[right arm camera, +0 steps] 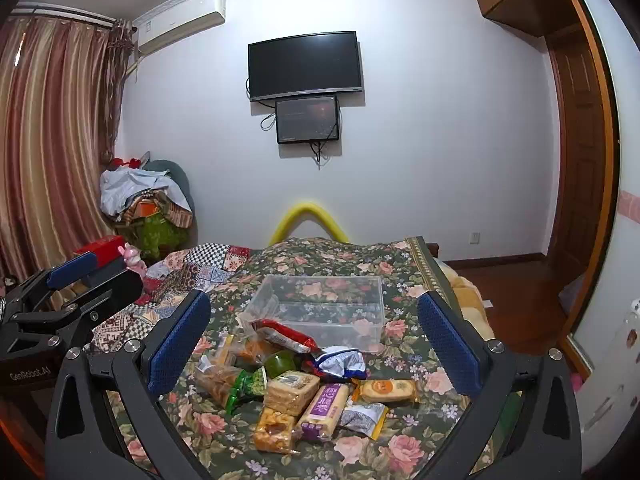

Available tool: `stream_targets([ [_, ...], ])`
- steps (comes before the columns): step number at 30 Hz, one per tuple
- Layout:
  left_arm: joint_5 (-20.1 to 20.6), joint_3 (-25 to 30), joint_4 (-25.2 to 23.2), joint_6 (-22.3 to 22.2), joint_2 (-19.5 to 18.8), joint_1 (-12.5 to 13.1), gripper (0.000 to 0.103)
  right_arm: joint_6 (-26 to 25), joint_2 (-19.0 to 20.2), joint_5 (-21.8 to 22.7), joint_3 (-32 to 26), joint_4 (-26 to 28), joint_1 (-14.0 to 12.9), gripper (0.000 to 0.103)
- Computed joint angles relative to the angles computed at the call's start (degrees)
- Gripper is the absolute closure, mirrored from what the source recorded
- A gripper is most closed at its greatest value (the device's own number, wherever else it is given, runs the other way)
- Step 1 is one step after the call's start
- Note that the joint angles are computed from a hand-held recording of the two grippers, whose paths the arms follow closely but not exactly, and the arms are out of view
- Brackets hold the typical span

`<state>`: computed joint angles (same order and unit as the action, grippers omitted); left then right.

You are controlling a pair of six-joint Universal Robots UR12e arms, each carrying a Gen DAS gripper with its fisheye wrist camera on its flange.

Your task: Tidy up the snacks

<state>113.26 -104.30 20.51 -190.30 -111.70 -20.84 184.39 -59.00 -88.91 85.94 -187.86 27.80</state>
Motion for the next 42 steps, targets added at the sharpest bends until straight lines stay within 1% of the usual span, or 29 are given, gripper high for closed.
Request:
stream_targets([
  [42,0.0,0.1,0.5,-0.6,-0.2,-0.3,0.0,-0.1,-0.2,-0.8,0.1,-0.7,0.2,0.0],
])
